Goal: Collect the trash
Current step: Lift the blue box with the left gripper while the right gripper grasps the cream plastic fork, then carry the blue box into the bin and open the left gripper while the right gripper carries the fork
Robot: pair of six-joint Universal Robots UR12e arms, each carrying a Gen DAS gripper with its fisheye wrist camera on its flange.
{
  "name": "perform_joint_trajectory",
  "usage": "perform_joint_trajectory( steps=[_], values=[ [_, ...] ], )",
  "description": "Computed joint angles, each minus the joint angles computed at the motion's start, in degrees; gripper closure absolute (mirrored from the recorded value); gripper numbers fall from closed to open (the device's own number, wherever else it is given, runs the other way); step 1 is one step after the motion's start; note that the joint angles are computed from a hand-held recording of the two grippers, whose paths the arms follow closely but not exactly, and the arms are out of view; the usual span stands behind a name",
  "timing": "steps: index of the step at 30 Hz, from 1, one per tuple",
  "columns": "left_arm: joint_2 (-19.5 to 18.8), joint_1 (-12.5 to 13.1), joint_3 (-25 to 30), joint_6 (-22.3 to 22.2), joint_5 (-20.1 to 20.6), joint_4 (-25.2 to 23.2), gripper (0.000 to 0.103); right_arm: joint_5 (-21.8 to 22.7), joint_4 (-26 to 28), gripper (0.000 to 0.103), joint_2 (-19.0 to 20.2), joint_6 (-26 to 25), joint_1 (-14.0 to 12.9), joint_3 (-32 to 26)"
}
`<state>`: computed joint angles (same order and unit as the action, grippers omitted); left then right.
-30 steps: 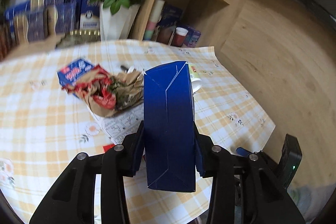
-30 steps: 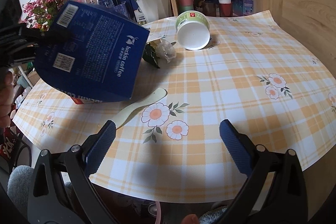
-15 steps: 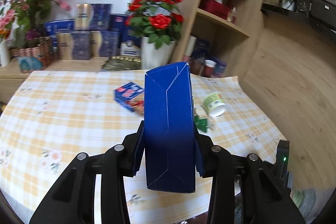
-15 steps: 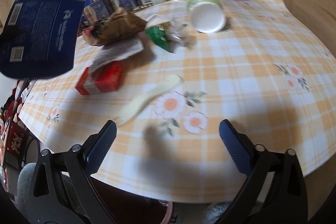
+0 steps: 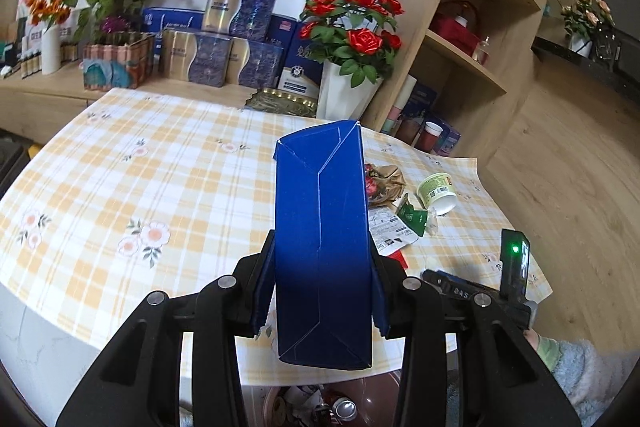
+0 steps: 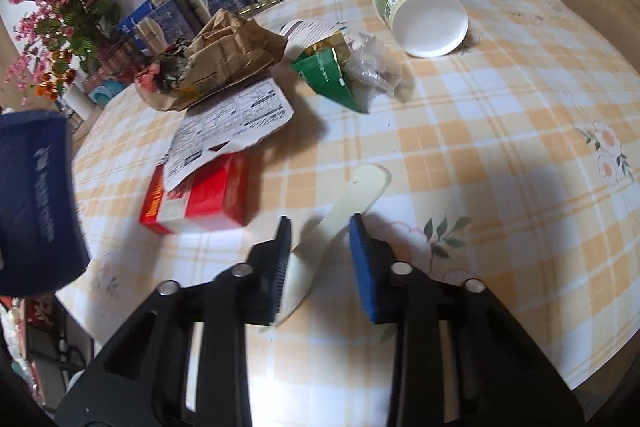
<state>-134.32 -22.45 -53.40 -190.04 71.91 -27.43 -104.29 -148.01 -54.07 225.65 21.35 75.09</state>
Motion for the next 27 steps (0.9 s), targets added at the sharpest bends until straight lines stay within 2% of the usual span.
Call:
perform_joint_trajectory(
  steps=[2, 4, 9, 10, 17, 27],
  values=[
    [0.49, 0.11, -1.04, -0.58, -0.26, 0.50, 0.064, -0.19, -0.35, 0.079, 0.20, -0.31, -0.02, -0.14],
    [0.81, 0.12, -1.70, -0.83, -0.29, 0.88, 0.064, -0.69, -0.16, 0.087, 0.32, -1.23, 0.18, -0.50],
    [1.15, 0.15, -2.53, -1.27, -0.93, 1.24, 0.064, 0.30, -3.25, 0.088, 0.10, -2.73, 0.36, 0.38],
    [1.17, 0.16, -2.59, -1.34, -0.98, 1.23, 0.064, 0.08, -4.01, 0.097, -0.03, -3.27, 0.50, 0.68],
    [1.59, -0.13, -3.12, -1.25, -1.34, 0.41, 0.064, 0.25, -7.26, 0.097, -1.59, -3.90, 0.85, 3.02],
    [4.53, -1.09, -6.10, 2.44, -1.91, 0.12, 0.064, 0.14, -13.65, 0.097, -5.43, -2.50, 2.00, 7.96]
  ],
)
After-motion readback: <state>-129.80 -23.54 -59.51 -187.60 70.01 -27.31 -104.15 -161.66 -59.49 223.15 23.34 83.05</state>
